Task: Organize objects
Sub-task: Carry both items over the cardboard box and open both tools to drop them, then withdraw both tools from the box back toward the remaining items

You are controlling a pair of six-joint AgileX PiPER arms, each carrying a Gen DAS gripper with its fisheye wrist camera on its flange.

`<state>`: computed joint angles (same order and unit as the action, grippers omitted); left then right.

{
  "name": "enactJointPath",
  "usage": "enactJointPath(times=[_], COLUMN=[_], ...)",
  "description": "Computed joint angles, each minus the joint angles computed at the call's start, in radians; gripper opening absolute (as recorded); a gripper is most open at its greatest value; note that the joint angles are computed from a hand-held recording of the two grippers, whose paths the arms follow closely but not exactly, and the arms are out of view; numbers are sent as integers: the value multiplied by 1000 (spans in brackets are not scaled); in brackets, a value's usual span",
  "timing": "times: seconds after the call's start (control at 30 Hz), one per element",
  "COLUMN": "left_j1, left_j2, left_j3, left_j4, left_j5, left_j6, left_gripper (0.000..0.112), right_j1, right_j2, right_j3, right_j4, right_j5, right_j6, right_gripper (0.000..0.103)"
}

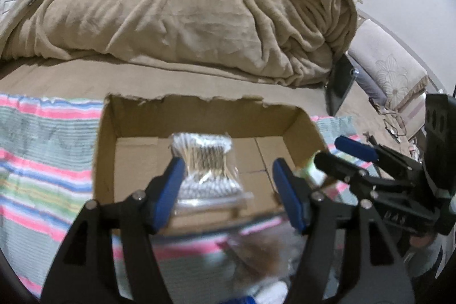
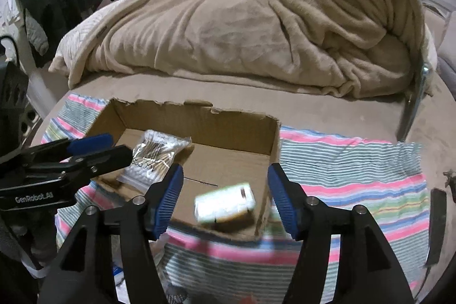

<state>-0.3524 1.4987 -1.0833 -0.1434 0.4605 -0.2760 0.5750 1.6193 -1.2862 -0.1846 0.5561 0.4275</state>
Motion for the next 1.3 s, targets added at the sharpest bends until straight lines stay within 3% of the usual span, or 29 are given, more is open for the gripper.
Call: enactJointPath(times=[0.43, 0.7, 0.93, 1.3], left_j1=[-167, -302, -458, -514], left_j2=[-292, -432, -472, -515], left_j3=[199, 275, 303, 411], left_j4=[313, 522, 676, 680], left_j5=[43, 140, 241, 225], left_j6=[-371, -634, -804, -869], left_gripper=[74, 76, 76, 76], right_j1=[154, 268, 353, 398], right_j2=[-216, -313, -362, -345], right_j3=[208, 255, 282, 339], right_j4=[-179, -279, -336, -296], right_j5=[57, 123, 172, 149], right_j6=[267, 394, 480, 492], right_gripper=[66, 66, 66, 66])
